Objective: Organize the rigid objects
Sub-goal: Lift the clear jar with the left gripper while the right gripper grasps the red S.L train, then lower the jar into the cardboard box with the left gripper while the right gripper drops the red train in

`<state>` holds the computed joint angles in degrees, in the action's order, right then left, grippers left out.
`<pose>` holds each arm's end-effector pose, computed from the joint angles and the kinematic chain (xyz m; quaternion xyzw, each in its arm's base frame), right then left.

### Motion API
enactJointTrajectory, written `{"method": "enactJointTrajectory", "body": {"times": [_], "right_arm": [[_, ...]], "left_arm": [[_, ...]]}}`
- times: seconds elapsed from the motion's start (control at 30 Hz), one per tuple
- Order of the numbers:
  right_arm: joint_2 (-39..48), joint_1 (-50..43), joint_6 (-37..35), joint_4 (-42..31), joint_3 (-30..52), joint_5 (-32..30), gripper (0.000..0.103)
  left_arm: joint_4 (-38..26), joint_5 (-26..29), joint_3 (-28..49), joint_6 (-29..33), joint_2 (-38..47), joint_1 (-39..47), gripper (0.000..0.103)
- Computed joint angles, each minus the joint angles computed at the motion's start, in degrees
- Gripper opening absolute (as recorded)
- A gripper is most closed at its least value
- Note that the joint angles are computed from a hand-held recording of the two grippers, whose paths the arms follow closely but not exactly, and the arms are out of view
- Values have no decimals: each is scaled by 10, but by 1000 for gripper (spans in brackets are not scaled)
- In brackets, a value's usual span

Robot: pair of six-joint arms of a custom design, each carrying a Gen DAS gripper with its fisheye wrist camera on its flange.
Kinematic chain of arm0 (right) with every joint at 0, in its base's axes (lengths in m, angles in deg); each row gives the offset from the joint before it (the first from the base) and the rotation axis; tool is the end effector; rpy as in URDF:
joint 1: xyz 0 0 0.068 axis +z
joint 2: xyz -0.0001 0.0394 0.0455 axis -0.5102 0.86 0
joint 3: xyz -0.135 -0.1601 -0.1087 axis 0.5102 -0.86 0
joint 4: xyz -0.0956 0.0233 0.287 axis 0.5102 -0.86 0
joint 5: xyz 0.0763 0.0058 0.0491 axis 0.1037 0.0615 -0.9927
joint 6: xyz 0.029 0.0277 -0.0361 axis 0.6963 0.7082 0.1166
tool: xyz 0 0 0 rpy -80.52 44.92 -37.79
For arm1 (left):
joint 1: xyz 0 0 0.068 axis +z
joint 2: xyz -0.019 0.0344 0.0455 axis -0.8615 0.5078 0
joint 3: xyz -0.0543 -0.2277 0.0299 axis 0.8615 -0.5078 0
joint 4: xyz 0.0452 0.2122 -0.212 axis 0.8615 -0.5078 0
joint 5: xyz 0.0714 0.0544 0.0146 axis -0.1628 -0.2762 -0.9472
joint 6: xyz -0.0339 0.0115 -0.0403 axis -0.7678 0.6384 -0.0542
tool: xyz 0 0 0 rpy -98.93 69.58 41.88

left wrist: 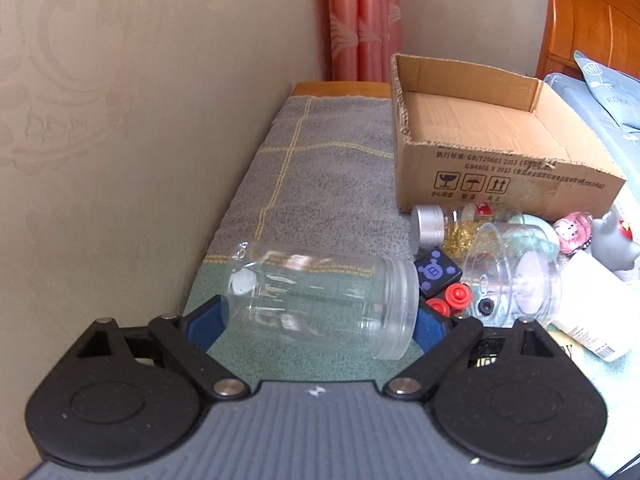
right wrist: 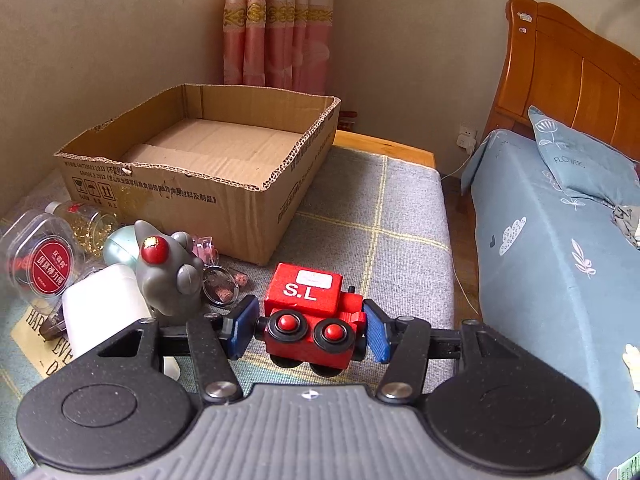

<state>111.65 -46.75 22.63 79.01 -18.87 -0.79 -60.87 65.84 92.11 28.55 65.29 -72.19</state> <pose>0.3225 -0.0830 0.1284 -0.0856 0.9115 -0.0012 0.4022 0.2932 -0.0571 0.1465 -0.0186 0.9408 0.0540 0.3341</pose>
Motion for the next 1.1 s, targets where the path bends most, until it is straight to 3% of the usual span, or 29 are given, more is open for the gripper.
{"method": "enactJointTrajectory", "body": {"times": [0.17,0.33,0.6,0.9,1.1], "right_arm": [[-50,-7,-12,-43,-3,-29,61],[-86,0,-24,-76,11,-57,61],[-91,29,-29,-88,50,-64,61],[-36,48,-13,-104,118,-59,61],[6,67,-10,-113,161,-46,61]], "left_arm": [[-15,12,17,27,-20,-4,92],[-14,29,80,60,9,-14,92],[13,63,234,109,148,-49,92],[22,73,370,99,301,-49,96],[37,100,335,87,285,-29,96]]}}
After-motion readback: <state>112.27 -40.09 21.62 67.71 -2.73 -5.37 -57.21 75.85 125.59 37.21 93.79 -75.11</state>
